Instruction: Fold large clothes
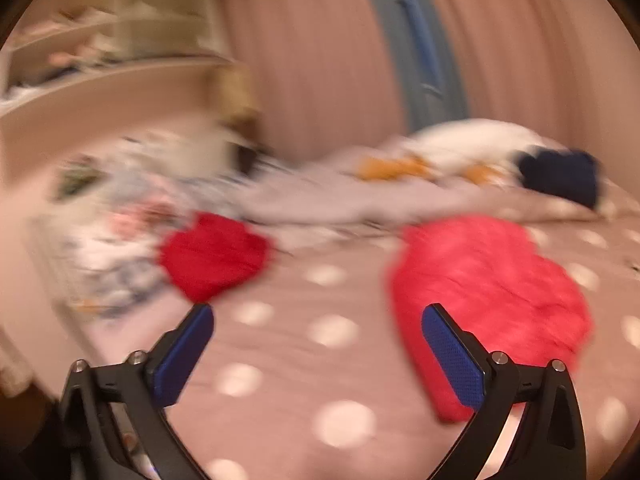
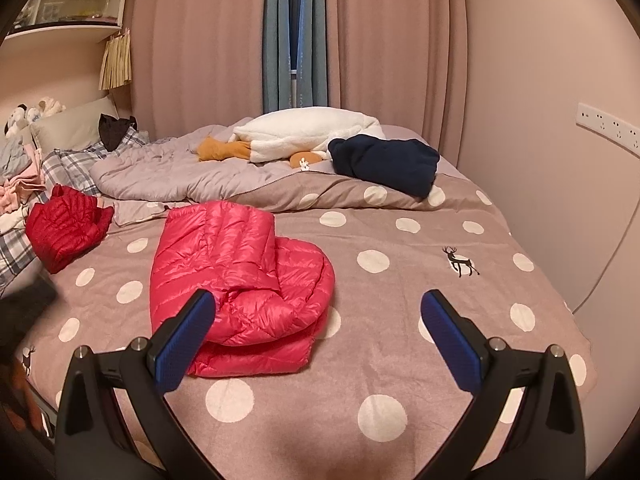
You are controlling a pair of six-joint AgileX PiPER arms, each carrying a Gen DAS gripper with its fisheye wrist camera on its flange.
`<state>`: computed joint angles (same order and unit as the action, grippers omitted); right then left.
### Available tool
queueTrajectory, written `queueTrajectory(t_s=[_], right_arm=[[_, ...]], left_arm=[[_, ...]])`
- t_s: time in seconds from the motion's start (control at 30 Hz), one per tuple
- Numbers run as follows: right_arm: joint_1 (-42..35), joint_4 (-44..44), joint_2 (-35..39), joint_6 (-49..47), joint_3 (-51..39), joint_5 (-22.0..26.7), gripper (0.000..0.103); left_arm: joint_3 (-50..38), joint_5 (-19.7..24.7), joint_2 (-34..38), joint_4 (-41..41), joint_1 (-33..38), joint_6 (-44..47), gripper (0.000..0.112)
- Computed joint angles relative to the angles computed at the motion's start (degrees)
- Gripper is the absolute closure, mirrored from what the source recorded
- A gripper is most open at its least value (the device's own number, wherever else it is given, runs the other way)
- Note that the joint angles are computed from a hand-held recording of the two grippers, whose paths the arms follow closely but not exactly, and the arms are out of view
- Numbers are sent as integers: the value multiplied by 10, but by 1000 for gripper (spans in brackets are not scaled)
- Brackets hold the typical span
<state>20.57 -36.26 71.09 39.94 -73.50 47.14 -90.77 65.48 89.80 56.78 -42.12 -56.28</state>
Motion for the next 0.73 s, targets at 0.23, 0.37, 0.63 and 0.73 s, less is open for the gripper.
queueTrajectory(t_s=[0.23,0.37,0.63,0.73], right_arm=[[-8,2,-8,4,5,-5,0],[-14,4,-4,6,2,1,0],[-17,1,-11,8,5,4,0],[-23,7,-11,5,7,-2,0]], left_arm=[[56,-102,-84,-78,26,-18,10],[43,-96,-82,-108,31,-8,10],[44,-134,-86,-167,41,35,10],[40,-127,-84,-171,35,46,10]])
